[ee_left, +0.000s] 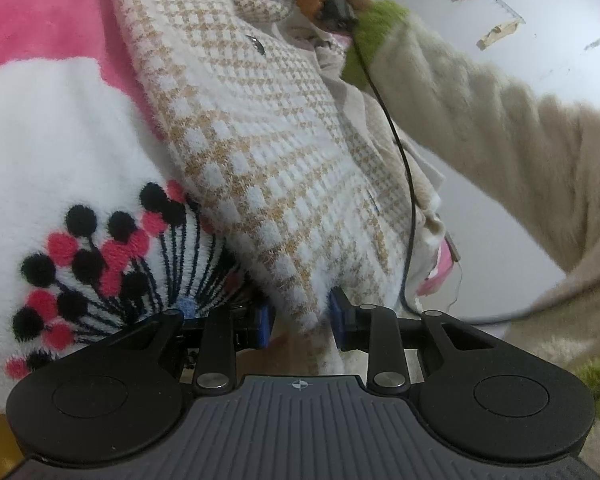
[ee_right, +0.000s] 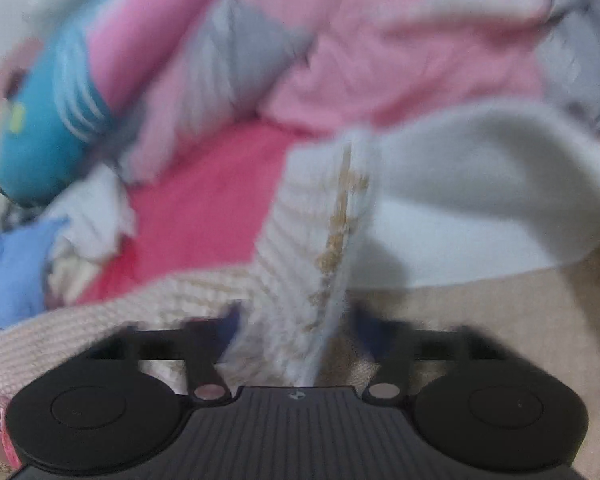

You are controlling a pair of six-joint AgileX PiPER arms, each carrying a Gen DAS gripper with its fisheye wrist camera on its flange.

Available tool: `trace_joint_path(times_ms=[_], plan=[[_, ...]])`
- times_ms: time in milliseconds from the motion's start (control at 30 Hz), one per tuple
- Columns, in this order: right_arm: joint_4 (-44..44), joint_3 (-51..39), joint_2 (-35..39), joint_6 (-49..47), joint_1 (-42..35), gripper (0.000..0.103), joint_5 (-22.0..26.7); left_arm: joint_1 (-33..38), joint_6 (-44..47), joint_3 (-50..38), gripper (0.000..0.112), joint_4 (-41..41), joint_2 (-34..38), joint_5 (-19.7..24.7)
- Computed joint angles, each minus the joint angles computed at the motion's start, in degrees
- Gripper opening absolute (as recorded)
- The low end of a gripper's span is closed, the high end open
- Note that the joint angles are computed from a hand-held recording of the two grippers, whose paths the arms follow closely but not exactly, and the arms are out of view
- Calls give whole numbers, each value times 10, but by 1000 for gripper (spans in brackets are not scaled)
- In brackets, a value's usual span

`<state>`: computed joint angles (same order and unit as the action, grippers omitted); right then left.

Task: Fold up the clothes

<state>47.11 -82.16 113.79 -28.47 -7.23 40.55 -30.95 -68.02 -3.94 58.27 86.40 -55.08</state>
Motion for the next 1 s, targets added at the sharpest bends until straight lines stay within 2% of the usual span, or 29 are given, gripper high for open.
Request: trace_joint_path(times_ms=[67,133,233,433,500,533,600,633,700,767,833,900,1000], plan=[[105,8,15,-65,-17,11,16,-12,6,-1,29,-8,-3,9],[219,6,22,-143,-40,11,61,-19,2,-2,29,-9,-6,17],[361,7,47,-262,-45,11,83,-39,-11,-7,29,-14,-13,38],[384,-74,152,-282,-19,10,50,-94,-34,-14,28,-52,-38,92],[343,-98,186,-249,-12,7,25,-108,-49,-19,28,-55,-47,111],[339,-99,192,-240,-18,6,30,-115,-57,-22,28,-54,-53,121],[346,-94,189,-222,-36,12,59,-130,-65,-25,28,-58,-64,141],[324,-98,182,-186,-44,25,70,-133,-65,-24,28,-61,-66,143],[303,-64,131,-183,-59,41,61,-132,-64,-20,28,-64,-66,138],[303,-3,54,-242,-84,41,42,-128,-63,-15,28,-67,-64,129],[284,48,-27,-261,-117,38,44,-124,-60,-6,29,-75,-60,116],[253,81,-104,-259,-156,36,61,-114,-70,0,29,-65,-61,108],[189,153,-264,-236,-210,35,98,-106,-76,9,31,-59,-72,103]])
